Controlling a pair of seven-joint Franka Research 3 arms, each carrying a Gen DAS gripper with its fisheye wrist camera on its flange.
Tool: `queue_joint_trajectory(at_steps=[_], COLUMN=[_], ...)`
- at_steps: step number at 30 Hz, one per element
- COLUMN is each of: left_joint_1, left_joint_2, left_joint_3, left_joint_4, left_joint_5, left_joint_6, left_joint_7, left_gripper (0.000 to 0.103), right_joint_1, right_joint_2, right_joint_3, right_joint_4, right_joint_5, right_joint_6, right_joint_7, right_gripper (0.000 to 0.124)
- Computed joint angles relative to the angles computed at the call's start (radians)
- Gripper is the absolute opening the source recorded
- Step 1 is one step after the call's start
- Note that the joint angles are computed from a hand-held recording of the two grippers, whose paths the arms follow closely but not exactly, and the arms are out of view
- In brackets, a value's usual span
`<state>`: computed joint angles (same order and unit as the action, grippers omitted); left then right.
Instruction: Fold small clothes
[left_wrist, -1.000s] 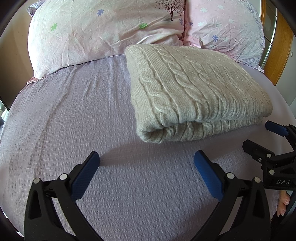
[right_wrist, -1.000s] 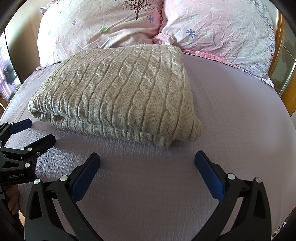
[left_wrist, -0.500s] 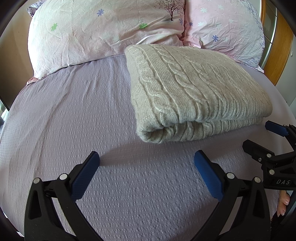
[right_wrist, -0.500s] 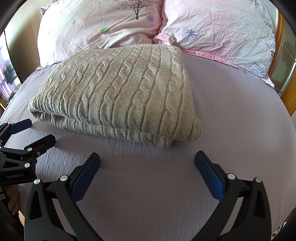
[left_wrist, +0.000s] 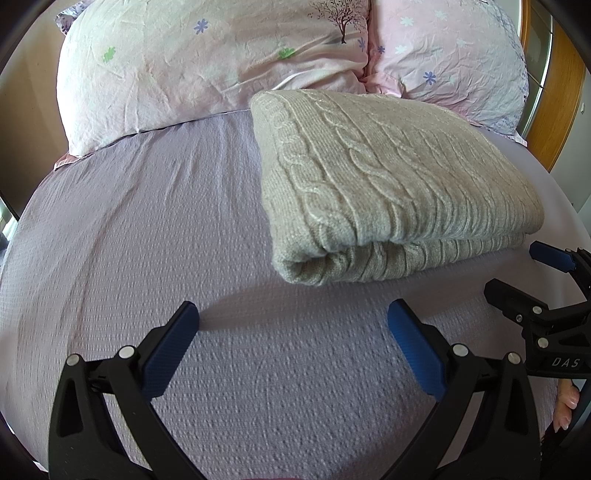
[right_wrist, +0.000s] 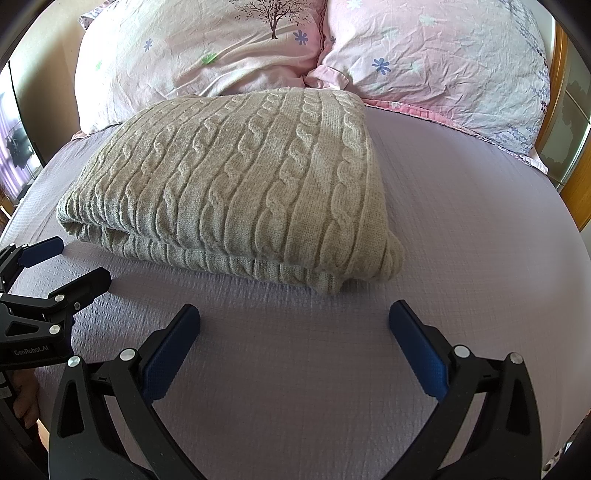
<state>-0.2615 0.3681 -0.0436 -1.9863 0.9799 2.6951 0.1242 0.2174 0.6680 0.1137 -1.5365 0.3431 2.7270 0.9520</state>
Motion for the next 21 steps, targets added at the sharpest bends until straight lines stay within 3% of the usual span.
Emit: queue_joint_trajectory(at_steps=[21], left_joint_1=[-0.003], left_joint_2=[0.0], left_joint_3=[0.001], left_joint_4=[0.001], left_joint_5=[0.008], left_joint_6=[-0.005], left_joint_7=[-0.011], left_gripper=[0.101], right_joint_1=[0.001], right_joint_2=[-0.001], right_joint_3=[-0.001], right_joint_4=[-0.001], right_joint_5=[0.0], right_joint_6=[0.0], right_joint_7=[0.001], right_gripper=[0.102])
